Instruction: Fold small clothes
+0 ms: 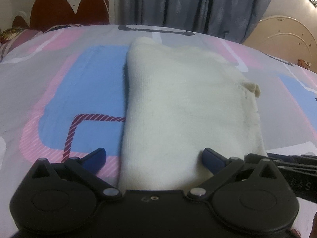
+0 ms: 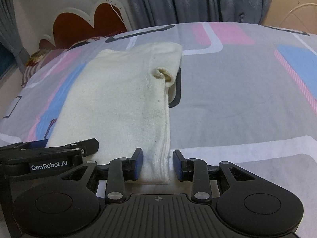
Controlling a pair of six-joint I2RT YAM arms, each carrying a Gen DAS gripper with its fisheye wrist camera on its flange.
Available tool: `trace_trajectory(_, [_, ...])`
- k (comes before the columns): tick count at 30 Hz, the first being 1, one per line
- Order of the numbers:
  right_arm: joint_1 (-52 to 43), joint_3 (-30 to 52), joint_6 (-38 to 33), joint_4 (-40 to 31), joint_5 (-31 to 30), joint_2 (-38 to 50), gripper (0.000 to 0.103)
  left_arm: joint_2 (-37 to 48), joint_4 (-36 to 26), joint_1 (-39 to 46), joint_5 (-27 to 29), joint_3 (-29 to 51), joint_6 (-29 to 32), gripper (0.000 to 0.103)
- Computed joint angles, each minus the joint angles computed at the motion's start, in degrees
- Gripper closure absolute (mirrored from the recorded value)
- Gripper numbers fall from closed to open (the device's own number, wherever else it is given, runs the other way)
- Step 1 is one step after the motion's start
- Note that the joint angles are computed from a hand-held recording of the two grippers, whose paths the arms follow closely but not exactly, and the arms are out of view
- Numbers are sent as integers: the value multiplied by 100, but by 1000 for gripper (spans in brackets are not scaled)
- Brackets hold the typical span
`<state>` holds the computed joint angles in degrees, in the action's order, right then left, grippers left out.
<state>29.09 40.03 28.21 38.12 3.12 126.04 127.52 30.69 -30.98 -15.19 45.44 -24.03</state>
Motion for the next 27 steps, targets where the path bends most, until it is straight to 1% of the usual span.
trace_trajectory(3, [-44, -59, 78, 125, -82, 26, 71, -34, -245, 97, 177, 73, -327, 0])
trace_trajectory(5, [-46, -78, 90, 154, -86, 27, 71, -67, -425, 81, 70, 134, -373, 0])
trace_trajectory(8, [-15, -87, 75, 119, -42, -3, 71, -92, -427, 28, -39, 98, -570, 1])
trace_trajectory(9, [-25, -100, 62, 111, -55, -15, 70, -111, -424, 9, -76, 80, -611, 3])
trace_trajectory(11, [-41, -62, 28, -53, -54, -81, 63, -205, -479, -14, -106, 20, -713, 7])
trace_trajectory(12, [-66, -15, 18, -224, -69, -145, 56, -272, -596, -15, -125, 19, -769, 7])
trace_trajectory(13, [-116, -15, 43, -364, -137, -249, 54, -346, -757, -24, -179, 37, -821, 9])
trace_trajectory(15, [-214, -245, 157, -246, -249, -519, 54, -553, -1171, -56, -348, 66, -903, 19])
trace_trajectory(16, [-239, -424, 221, -172, -231, -730, 53, -700, -1392, -92, -442, 58, -953, 20])
trace_trajectory(18, [-291, -746, 226, -174, -289, -1195, 52, -1048, -1644, -166, -557, -68, -1005, 21])
trace_trajectory(19, [-318, -947, 187, -203, -382, -1494, 48, -1247, -1690, -223, -611, -184, -1022, 21])
trace_trajectory(20, [-320, -1140, 155, -266, -442, -1798, 43, -1508, -1754, -327, -704, -343, -1058, 18])
trace_trajectory(21, [-287, -1365, 125, -344, -448, -2151, 30, -1773, -1847, -439, -797, -490, -1106, 14])
trace_trajectory(22, [-213, -1623, 107, -346, -388, -2507, 24, -2061, -1966, -591, -937, -645, -1178, 14])
trace_trajectory(24, [18, -2090, 64, -451, -164, -3256, 23, -2614, -2317, -928, -1257, -877, -1355, 12])
trace_trajectory(26, [487, -2479, 189, -845, 296, -4161, 23, -3213, -2770, -1400, -1599, -1124, -1676, 11])
trace_trajectory(27, [781, -2716, 247, -1135, 564, -4759, 23, -3477, -2997, -1658, -1794, -1226, -1880, 9])
